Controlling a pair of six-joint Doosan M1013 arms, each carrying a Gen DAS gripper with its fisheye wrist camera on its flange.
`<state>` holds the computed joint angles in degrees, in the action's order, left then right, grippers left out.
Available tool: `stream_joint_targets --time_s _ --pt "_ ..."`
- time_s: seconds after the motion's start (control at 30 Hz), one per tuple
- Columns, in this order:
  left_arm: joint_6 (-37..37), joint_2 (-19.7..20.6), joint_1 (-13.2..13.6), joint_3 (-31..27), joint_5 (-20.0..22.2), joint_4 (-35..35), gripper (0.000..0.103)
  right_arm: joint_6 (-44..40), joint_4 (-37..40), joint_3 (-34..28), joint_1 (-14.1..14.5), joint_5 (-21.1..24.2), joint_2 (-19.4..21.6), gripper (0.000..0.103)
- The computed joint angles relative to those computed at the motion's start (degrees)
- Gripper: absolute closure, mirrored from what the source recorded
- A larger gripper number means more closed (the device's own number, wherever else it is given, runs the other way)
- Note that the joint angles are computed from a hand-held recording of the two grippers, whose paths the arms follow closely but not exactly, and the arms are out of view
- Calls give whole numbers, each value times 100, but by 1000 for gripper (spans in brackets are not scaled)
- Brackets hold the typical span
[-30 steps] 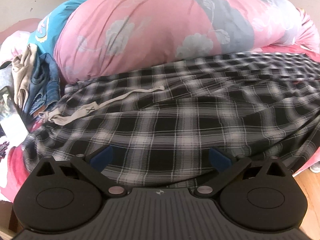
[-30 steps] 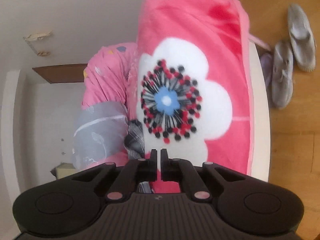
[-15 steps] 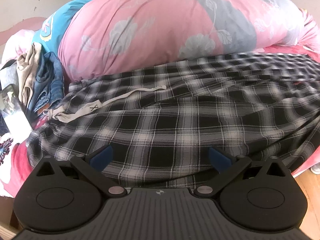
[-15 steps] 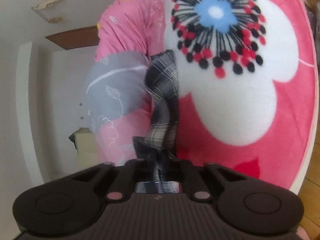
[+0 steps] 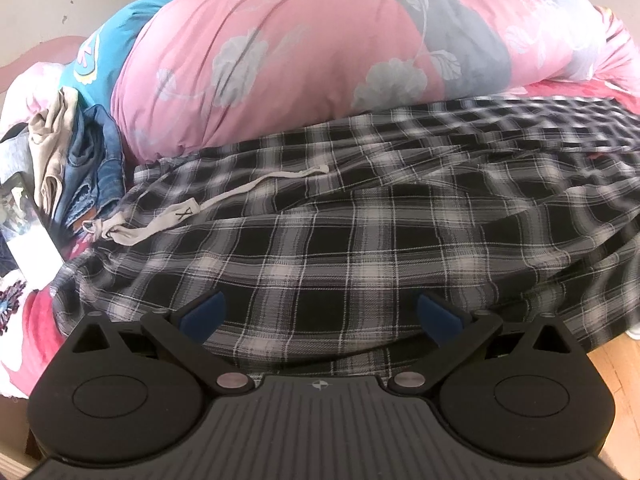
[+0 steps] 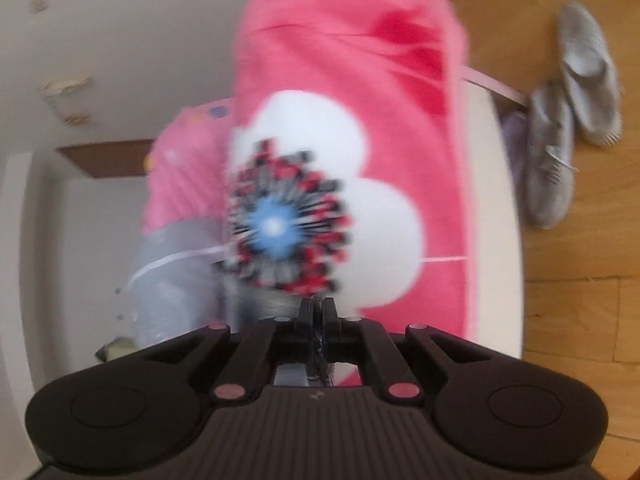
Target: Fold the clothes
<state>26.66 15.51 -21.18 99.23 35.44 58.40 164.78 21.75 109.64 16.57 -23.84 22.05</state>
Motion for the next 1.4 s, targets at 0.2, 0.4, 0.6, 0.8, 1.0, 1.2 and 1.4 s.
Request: stream_joint_targets --time_s 0.2,0.4,0.6,0.8,1.0,1.2,1.4 --pt "-251 -82 16 52 153 156 0 -776 654 84 170 -160 105 95" --pt "-360 -194 97 123 224 50 0 139 -513 340 472 -1553 306 36" --pt "-583 -320 199 174 252 -143 0 1227 -1072 -12 659 -2766 977 32" --pt "-847 -406 216 242 400 -114 0 1631 -1073 -331 759 -3497 1416 31" --pt "-1012 -459 309 269 463 -459 0 1688 -365 -265 938 -3959 1567 31" --pt "-1508 -471 433 294 424 -667 0 1851 -323 -465 884 -4441 1810 31" --pt "-1793 -507 533 335 390 -925 0 2552 -961 -783 957 -5075 2143 31"
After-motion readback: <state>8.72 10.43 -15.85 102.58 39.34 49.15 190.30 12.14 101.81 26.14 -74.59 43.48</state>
